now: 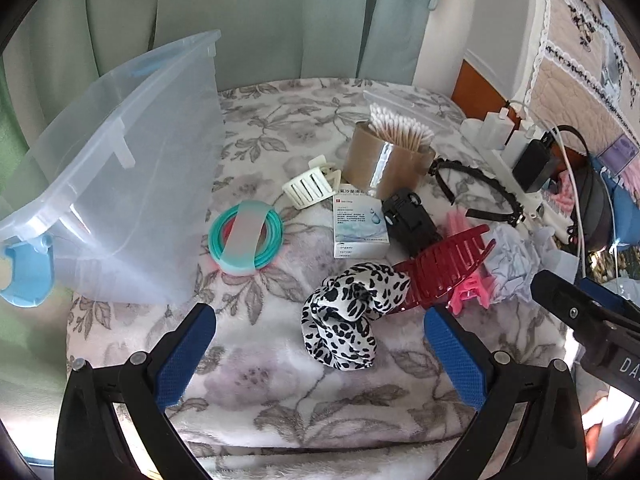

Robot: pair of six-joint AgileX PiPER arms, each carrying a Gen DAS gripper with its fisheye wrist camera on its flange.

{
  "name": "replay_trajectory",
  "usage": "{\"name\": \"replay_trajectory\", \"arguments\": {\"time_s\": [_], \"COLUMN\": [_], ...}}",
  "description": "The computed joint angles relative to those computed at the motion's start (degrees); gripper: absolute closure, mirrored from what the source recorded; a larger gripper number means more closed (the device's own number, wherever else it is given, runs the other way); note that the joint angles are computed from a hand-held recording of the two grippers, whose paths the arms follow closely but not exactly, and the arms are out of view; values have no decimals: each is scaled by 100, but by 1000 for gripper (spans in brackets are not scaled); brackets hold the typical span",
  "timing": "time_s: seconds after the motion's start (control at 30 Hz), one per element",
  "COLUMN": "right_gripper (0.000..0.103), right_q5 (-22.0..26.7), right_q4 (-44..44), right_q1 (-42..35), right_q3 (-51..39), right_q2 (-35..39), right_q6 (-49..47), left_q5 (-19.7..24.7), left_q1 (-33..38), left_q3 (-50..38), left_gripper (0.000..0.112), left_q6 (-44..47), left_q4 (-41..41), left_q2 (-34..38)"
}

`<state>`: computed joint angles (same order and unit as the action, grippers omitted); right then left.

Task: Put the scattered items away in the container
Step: 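Move both grippers toward the leopard scrunchie and crumpled paper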

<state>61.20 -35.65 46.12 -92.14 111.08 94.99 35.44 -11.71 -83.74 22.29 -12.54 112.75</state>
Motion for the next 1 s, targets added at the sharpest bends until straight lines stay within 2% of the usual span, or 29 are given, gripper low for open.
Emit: {"name": "replay_trajectory", "arguments": {"time_s": [0.27, 0.37, 0.57, 0.7, 0.8, 1.0], "right_gripper": [0, 0, 0, 7, 10, 14], "right_q5": [-505, -692, -861, -978, -1016, -1522], "right_q4": [169, 188, 271, 300, 356, 555], "right_q1": [-302, -402, -587, -687, -749, -896], "right_q3": [405, 473, 381, 383, 429, 711], "right_q2": [-9, 10, 202, 282, 297, 207], "right_q6": [106, 101, -4, -5, 33, 109], "left_q5": [235, 380, 179, 227, 224, 472], "left_q1": [-137, -91, -220, -224, -192, -204], "left_q3": [-468, -647, -685, -786, -790, -977], "left_gripper": [9, 9, 9, 10, 19, 48], "left_q6": [-562, -481, -523, -387, -186, -77], "left_q4": [377, 129, 235, 55, -184, -275], "left_q2": [458, 624, 711, 799, 810, 999]}}
